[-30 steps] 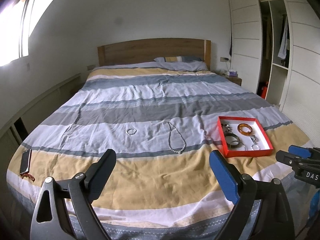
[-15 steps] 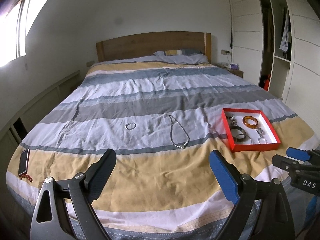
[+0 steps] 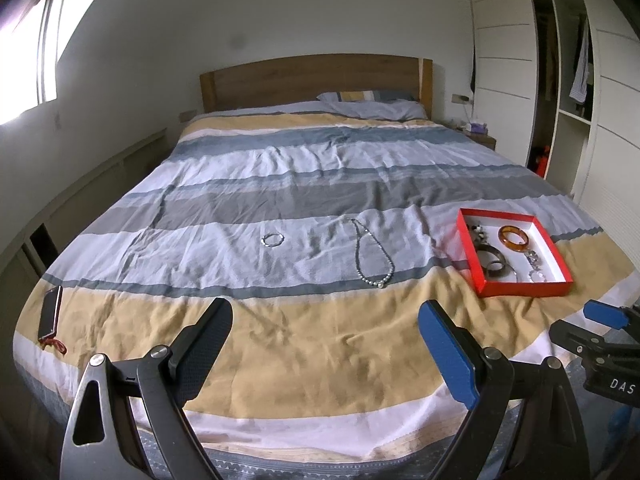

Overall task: Organize jewelry
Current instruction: 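Withdraw both tools from the box back toward the necklace and twisted hoop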

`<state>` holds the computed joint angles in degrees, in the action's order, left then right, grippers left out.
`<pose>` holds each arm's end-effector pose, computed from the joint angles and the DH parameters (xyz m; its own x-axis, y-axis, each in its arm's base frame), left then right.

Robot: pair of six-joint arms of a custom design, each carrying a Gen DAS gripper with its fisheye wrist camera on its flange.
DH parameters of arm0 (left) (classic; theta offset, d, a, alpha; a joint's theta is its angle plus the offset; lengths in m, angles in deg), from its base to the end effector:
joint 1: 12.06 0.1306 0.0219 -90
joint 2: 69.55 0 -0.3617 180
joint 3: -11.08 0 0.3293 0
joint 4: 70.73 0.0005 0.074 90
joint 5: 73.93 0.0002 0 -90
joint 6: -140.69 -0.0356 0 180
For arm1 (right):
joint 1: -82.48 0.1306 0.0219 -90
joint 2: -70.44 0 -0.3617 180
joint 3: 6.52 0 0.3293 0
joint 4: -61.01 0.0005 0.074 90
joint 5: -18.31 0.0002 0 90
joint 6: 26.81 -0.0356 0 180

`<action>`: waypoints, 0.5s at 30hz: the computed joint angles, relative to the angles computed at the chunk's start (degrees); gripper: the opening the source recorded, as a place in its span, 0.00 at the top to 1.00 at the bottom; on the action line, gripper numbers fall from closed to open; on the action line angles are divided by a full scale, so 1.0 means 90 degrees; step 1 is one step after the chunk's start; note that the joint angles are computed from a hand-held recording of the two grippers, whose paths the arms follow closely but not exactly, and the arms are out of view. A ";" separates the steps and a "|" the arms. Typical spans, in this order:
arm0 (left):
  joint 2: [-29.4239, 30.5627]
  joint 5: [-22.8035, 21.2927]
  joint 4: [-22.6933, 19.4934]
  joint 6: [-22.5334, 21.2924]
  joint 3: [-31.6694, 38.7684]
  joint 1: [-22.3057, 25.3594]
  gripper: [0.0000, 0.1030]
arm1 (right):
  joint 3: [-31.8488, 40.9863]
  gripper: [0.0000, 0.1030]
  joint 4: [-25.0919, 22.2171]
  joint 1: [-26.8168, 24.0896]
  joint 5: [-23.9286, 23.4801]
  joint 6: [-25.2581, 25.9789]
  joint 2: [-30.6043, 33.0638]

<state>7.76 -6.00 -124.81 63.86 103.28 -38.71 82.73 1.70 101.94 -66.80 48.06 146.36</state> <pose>0.3128 -0.1426 0.5003 -0.5853 0.0575 -0.8088 0.0226 0.9983 0.0546 0.3126 0.1067 0.4785 -0.7266 0.0191 -0.6868 -0.0895 0.9885 0.1222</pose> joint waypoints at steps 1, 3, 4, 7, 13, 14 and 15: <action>0.0017 0.0008 0.0000 -0.0006 0.0006 0.0014 0.10 | -0.0004 0.30 0.0005 -0.0001 -0.0007 -0.0009 -0.0002; 0.0040 0.0028 0.0009 -0.0022 0.0001 0.0047 0.10 | -0.0018 0.30 0.0036 0.0013 -0.0010 -0.0052 0.0001; 0.0061 0.0043 0.0000 -0.0028 0.0003 0.0064 0.10 | -0.0011 0.30 0.0049 0.0018 -0.0027 -0.0064 0.0023; 0.0169 0.0139 -0.0068 -0.0031 0.0053 0.0136 0.10 | 0.0056 0.29 0.0055 0.0031 -0.0008 -0.0033 0.0142; 0.0347 0.0151 -0.0132 -0.0101 0.0101 0.0286 0.08 | 0.0191 0.29 0.0202 -0.0010 -0.0152 0.0057 0.0511; 0.0397 0.0190 -0.0159 -0.0081 0.0113 0.0338 0.08 | 0.0213 0.29 0.0215 -0.0016 -0.0183 0.0082 0.0570; 0.0423 0.0238 -0.0163 -0.0085 0.0104 0.0388 0.08 | 0.0225 0.29 0.0225 -0.0003 -0.0197 0.0092 0.0613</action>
